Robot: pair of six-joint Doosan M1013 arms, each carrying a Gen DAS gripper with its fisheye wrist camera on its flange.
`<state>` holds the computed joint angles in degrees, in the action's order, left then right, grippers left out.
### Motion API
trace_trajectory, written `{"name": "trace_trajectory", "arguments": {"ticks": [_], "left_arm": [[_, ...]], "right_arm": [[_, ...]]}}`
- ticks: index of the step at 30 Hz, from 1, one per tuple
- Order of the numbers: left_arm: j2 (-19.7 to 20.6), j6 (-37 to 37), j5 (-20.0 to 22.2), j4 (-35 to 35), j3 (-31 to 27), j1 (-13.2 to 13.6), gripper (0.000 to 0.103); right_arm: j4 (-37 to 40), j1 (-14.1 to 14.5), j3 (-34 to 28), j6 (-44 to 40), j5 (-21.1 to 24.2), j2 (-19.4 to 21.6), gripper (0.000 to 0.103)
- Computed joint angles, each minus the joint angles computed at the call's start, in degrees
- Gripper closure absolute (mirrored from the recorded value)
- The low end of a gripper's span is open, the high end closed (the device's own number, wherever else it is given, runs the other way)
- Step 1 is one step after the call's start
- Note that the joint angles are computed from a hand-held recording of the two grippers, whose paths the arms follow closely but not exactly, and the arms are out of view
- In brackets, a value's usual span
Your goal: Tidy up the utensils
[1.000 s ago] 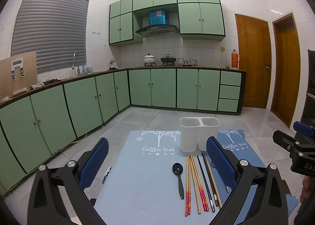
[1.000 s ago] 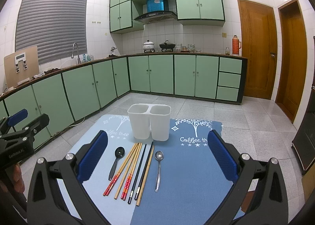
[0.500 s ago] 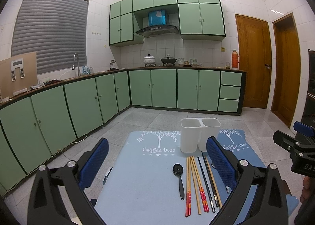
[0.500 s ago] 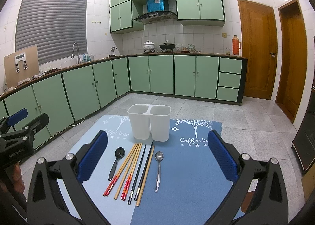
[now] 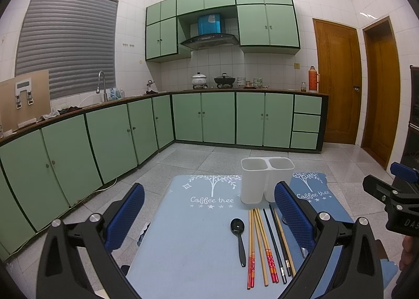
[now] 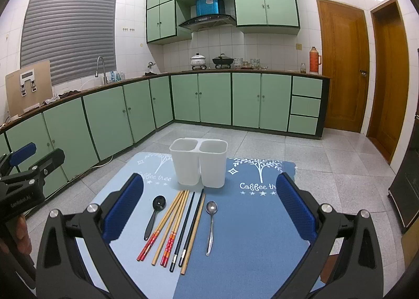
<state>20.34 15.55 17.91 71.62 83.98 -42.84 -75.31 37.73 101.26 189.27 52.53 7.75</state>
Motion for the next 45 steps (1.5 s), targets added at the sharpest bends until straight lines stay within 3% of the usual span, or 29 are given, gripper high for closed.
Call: {"name": "trace_trajectory", "arguments": {"ticks": [7, 17, 21, 29, 32, 34, 37, 45], "left_arm": [[-0.1, 1.6, -0.1, -1.5, -0.1, 0.2, 0.006], [2.3, 11.2, 1.1, -10.6, -2.8, 1.1, 0.006], [4.4, 18.3, 3.1, -17.7, -5.1, 1.8, 0.006], [11.1, 40.5, 10.3, -40.1, -13.5, 3.7, 0.006], [13.8, 45.6, 13.2, -44.9, -16.6, 4.0, 0.006], [15.5, 47.8, 15.0, -47.0, -18.4, 3.8, 0.006], [17.6, 51.3, 17.3, -50.6, -20.8, 3.8, 0.007], [22.2, 55.8, 22.8, -55.8, -26.6, 3.7, 0.011]], "right_arm": [[0.4, -0.1, 0.0, 0.0, -0.1, 0.3, 0.005], [4.8, -2.5, -0.4, -2.5, -0.8, 1.5, 0.005], [9.7, -4.7, -1.3, -5.7, -1.9, 2.9, 0.005], [24.1, -10.5, -3.9, -17.4, -7.8, 6.6, 0.005], [30.2, -12.5, -5.1, -23.6, -10.0, 8.2, 0.01], [34.9, -13.9, -6.2, -28.8, -10.9, 9.5, 0.021], [42.0, -15.5, -8.0, -35.5, -11.3, 11.5, 0.028], [59.1, -19.1, -11.5, -52.5, -11.9, 16.1, 0.049]]}}
